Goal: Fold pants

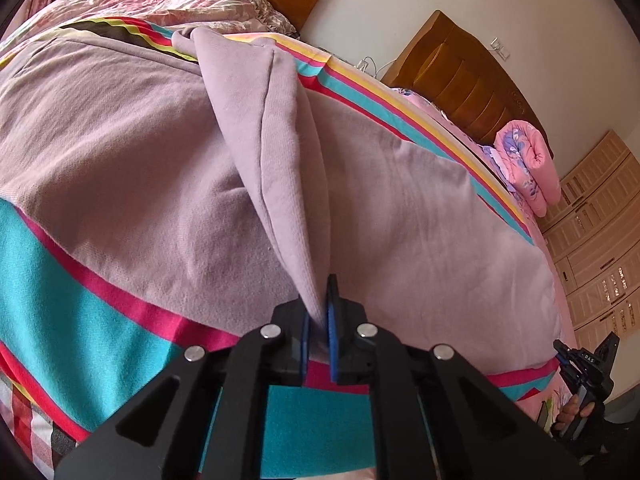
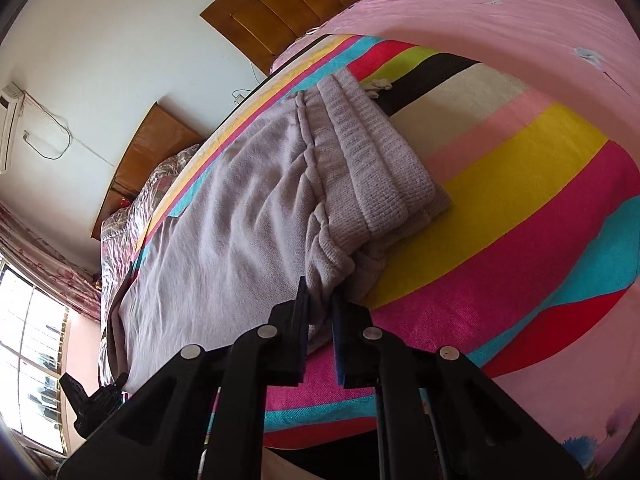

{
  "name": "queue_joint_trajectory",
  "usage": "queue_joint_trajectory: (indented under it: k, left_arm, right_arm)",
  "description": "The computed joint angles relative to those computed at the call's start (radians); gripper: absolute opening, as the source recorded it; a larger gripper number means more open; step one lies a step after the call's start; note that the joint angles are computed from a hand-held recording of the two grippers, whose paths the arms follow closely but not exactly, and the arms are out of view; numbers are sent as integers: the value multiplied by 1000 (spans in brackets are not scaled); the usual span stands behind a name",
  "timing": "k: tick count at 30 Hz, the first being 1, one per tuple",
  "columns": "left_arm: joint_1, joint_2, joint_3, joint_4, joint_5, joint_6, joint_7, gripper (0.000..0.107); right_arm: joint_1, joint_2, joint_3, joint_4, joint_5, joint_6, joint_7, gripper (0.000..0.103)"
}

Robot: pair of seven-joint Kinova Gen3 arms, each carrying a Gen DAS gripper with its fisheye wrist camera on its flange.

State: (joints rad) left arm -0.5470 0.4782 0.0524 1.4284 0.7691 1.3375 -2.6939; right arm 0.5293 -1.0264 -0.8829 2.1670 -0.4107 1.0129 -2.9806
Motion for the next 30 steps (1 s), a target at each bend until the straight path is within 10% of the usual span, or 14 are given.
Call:
queue_joint_trajectory:
  k: [3, 5, 11, 15, 20, 25, 30]
  left_arm:
    - [6, -7, 4, -16, -28, -1, 7, 17]
    - [33, -55, -57, 9, 9, -66, -5, 48]
    - [9, -121, 23, -63, 132, -39, -104, 58]
    - [179, -90, 107, -144, 34, 49, -75, 68]
    - [398, -19, 211, -132, -137, -72, 24, 68]
    - [571, 21, 98, -87, -132, -250, 2, 68]
    - [547, 0, 166, -18, -168, -386, -19, 68]
  right_arm:
    - [7, 19, 25, -64, 18, 104, 0, 37]
    - [-21, 21, 28, -126, 95, 185, -51, 53]
    - [18, 168, -14, -297, 317, 239, 96, 53]
    - [165, 354, -148, -329, 361, 86, 258, 53]
    - [374, 472, -328, -361, 357, 95, 409, 53]
    - [333, 450, -261, -230, 232, 62, 510, 64]
    - [154, 365, -94, -84, 170, -88, 551, 64]
